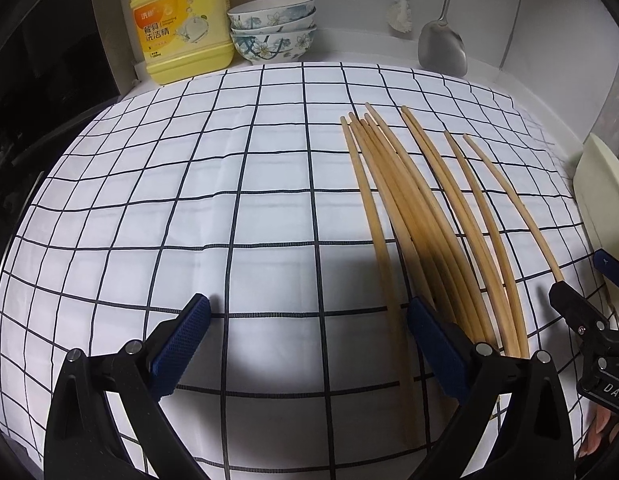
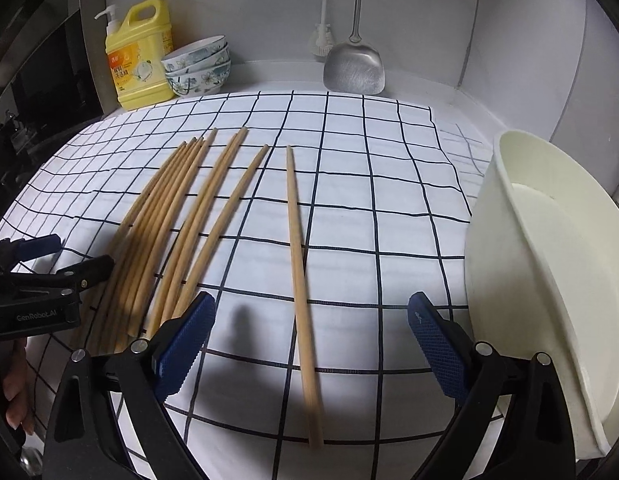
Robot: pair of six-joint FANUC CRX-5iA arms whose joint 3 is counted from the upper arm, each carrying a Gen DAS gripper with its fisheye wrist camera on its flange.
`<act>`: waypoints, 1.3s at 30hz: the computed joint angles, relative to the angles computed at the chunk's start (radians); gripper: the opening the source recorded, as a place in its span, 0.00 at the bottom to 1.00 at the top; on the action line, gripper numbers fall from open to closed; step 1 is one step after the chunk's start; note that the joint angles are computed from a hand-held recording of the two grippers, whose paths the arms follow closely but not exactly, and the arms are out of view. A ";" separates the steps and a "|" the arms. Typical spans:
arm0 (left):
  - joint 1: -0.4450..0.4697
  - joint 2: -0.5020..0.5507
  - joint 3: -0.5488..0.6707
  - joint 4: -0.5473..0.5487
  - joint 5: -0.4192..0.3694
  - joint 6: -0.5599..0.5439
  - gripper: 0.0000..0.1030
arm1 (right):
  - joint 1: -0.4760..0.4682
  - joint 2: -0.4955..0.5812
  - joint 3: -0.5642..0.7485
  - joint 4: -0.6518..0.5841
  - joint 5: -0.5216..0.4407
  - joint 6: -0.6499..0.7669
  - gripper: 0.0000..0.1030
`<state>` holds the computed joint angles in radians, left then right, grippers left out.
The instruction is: Organize utensils
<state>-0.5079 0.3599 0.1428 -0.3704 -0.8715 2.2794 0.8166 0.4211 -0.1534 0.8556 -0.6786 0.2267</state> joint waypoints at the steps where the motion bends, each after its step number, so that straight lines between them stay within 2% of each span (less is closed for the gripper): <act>1: -0.001 0.000 0.000 -0.003 0.001 0.000 0.94 | 0.002 0.003 0.004 -0.002 -0.010 0.004 0.90; 5: 0.005 -0.006 -0.012 0.000 0.020 0.007 0.94 | 0.004 0.010 0.013 -0.010 -0.030 0.011 0.87; 10: -0.006 0.013 0.016 -0.029 0.006 0.021 0.95 | 0.004 0.025 0.034 -0.051 -0.061 0.034 0.79; 15: -0.009 0.029 0.037 -0.036 0.005 0.022 0.94 | -0.001 0.015 0.019 -0.052 -0.037 0.022 0.78; 17: -0.007 0.028 0.033 -0.029 0.020 0.006 0.92 | -0.001 0.011 0.015 -0.060 -0.017 0.030 0.71; 19: -0.010 0.019 0.019 -0.029 0.046 -0.013 0.79 | -0.001 0.006 0.013 -0.070 0.000 0.043 0.60; 20: -0.012 0.014 0.013 -0.028 0.055 -0.020 0.75 | 0.001 0.006 0.014 -0.071 0.003 0.049 0.57; 22: -0.017 0.006 0.005 -0.031 0.067 -0.025 0.55 | 0.002 0.003 0.008 -0.065 0.016 0.053 0.48; 23: -0.018 0.003 0.001 -0.031 0.073 -0.026 0.48 | 0.003 0.002 0.006 -0.060 0.020 0.056 0.45; 25: -0.020 -0.002 -0.003 -0.028 0.077 -0.025 0.23 | 0.008 0.004 0.007 -0.051 0.022 0.065 0.28; 26: -0.020 -0.004 -0.006 -0.025 0.080 -0.024 0.17 | 0.010 0.008 0.011 -0.050 0.019 0.073 0.24; 27: -0.019 -0.006 -0.009 -0.022 0.083 -0.025 0.07 | 0.013 0.011 0.016 -0.050 0.014 0.081 0.16; 28: -0.020 -0.007 -0.010 -0.023 0.084 -0.024 0.07 | 0.017 0.015 0.021 -0.044 0.003 0.081 0.08; 29: -0.022 -0.009 -0.014 -0.026 0.089 -0.022 0.07 | 0.020 0.020 0.025 -0.037 -0.008 0.076 0.06; 35: -0.014 -0.028 -0.046 -0.001 0.120 -0.037 0.07 | 0.013 0.003 -0.003 -0.006 0.019 0.008 0.06; 39: 0.005 -0.045 -0.074 0.046 0.152 -0.072 0.07 | 0.007 -0.032 -0.044 0.076 0.045 -0.087 0.06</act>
<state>-0.5031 0.3150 0.0686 -0.3248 -0.7193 2.2072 0.8231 0.3891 -0.1971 0.9320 -0.6334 0.1400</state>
